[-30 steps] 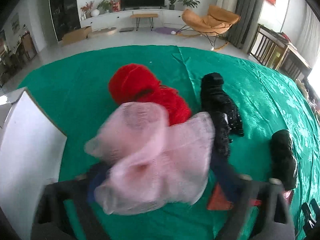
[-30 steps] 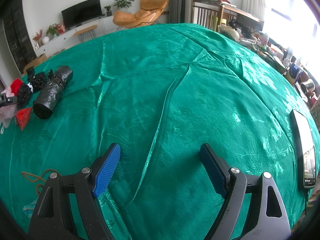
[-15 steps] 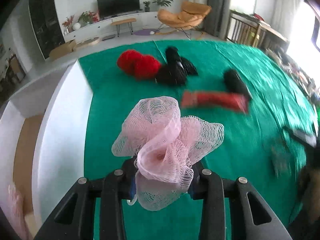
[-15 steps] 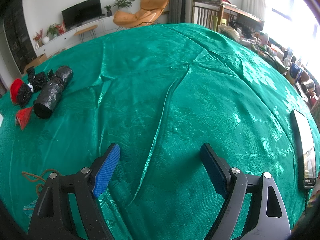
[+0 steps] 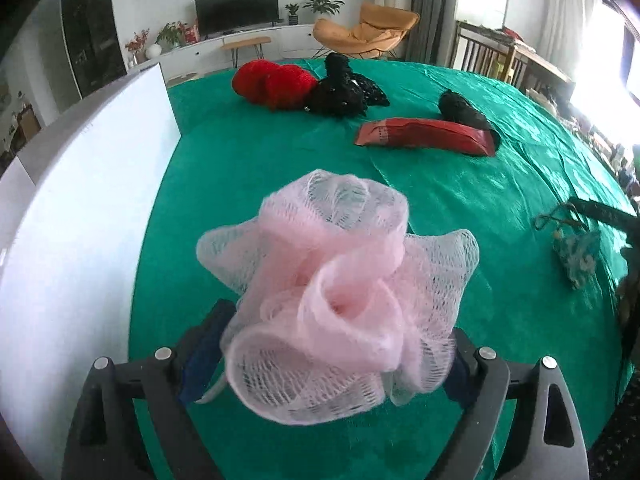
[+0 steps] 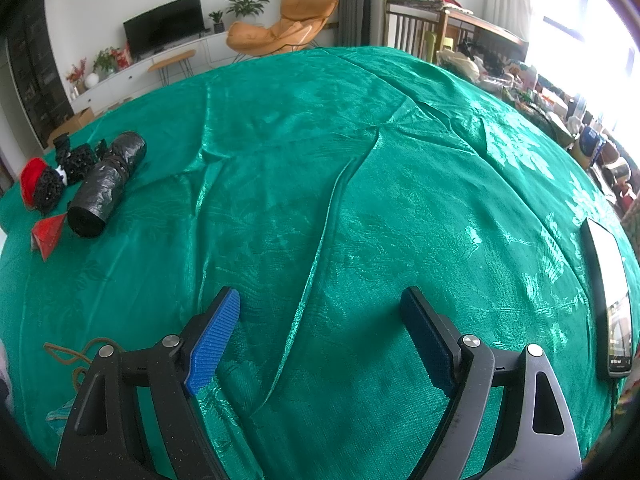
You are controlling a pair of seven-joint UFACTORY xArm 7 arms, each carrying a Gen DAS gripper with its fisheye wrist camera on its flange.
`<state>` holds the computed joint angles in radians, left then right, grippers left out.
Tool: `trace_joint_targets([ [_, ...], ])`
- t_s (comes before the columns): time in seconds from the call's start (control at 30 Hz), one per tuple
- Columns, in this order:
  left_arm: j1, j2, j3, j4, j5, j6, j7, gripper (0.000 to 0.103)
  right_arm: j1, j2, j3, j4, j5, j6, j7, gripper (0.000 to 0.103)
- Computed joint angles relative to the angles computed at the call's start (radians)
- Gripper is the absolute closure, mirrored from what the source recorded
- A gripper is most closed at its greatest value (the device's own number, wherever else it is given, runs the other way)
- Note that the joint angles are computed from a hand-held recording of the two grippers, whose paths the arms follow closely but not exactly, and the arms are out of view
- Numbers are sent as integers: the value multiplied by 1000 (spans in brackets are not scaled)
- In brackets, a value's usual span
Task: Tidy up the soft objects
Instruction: 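Hold the pink bath puff raised in the left gripper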
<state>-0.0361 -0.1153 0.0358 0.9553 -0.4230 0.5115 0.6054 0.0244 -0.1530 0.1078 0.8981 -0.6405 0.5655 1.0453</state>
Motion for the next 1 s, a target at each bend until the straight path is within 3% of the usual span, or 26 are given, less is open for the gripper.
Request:
trace_joint_targets([
  [0.07, 4, 33, -2, 25, 8, 18, -21, 8, 0, -1, -1, 0, 1, 0, -1, 18],
  [0.2, 0, 47, -21, 10, 33, -42, -17, 0, 0, 0, 0, 0, 0, 0, 0, 18],
  [1.0, 2, 54, -24, 15, 15, -47, -9, 0, 1, 0, -1, 0, 1, 1, 0, 18],
])
